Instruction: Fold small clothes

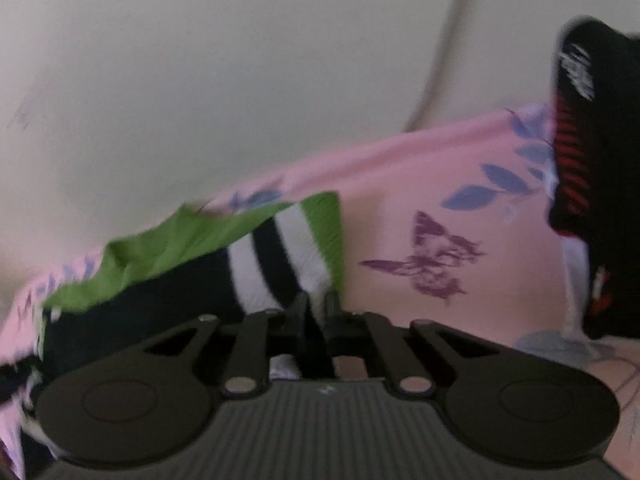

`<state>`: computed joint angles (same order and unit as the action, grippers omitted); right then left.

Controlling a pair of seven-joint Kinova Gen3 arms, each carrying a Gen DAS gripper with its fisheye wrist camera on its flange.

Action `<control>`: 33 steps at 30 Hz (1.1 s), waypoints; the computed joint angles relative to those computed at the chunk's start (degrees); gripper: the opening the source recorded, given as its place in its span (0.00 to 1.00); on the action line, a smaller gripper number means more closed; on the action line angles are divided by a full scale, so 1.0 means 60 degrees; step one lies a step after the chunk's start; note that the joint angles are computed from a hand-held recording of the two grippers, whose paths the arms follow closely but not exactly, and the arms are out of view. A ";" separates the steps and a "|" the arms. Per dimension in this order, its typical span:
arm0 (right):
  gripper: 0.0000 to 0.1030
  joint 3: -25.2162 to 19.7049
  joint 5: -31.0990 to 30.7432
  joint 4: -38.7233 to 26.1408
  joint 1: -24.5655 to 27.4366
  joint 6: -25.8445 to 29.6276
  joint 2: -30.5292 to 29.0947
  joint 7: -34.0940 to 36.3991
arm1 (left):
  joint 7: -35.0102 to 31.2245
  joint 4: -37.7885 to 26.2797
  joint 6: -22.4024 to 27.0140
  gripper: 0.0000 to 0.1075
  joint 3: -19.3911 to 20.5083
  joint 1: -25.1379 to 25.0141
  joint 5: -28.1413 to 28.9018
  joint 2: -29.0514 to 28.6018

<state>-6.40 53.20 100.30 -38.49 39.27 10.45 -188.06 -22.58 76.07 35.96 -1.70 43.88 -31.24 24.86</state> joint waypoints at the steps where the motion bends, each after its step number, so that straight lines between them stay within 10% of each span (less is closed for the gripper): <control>1: 0.05 0.0127 -0.0041 -0.0003 -0.0207 0.0233 -0.0062 0.0111 | -0.0040 -0.0061 0.0112 0.52 0.0013 0.0029 -0.0016 0.0018; 4: 0.41 0.0060 0.0293 0.0964 -0.0529 0.0000 -0.1135 -0.0359 | -0.0030 0.0345 -0.0421 0.52 0.0409 -0.0452 0.0267 -0.0329; 11: 0.40 -0.1861 -0.0094 0.3372 -0.0318 -0.0056 -0.4206 -0.0616 | 0.2573 0.2258 -0.2795 0.53 -0.1402 0.0841 -0.1210 -0.1911; 16: 0.45 -0.3928 -0.1449 0.4287 -0.0576 0.1717 -0.6362 0.0365 | 0.3703 0.3312 -0.3694 0.54 -0.2534 0.2327 -0.2645 -0.3139; 21: 0.45 -0.5242 -0.3113 0.5072 -0.0756 0.2069 -0.7713 0.0086 | 0.1996 0.4138 -0.2251 0.61 -0.0690 0.1756 -0.2493 -0.4414; 27: 0.45 -0.5660 -0.3949 0.6091 -0.0560 -0.0084 -0.8112 -0.0286 | -0.0310 0.4731 -0.0198 0.64 -0.0980 0.3420 -0.0301 -0.5065; 33: 0.47 -0.5437 -0.4094 0.6598 0.0048 -0.1741 -0.8231 0.0342 | -0.0439 0.5056 0.0770 0.65 0.0936 0.2202 0.0974 -0.5224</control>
<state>-39.02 28.64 139.89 -38.21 28.82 -38.94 -186.01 -25.22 106.41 40.58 3.91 57.09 -25.40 -6.49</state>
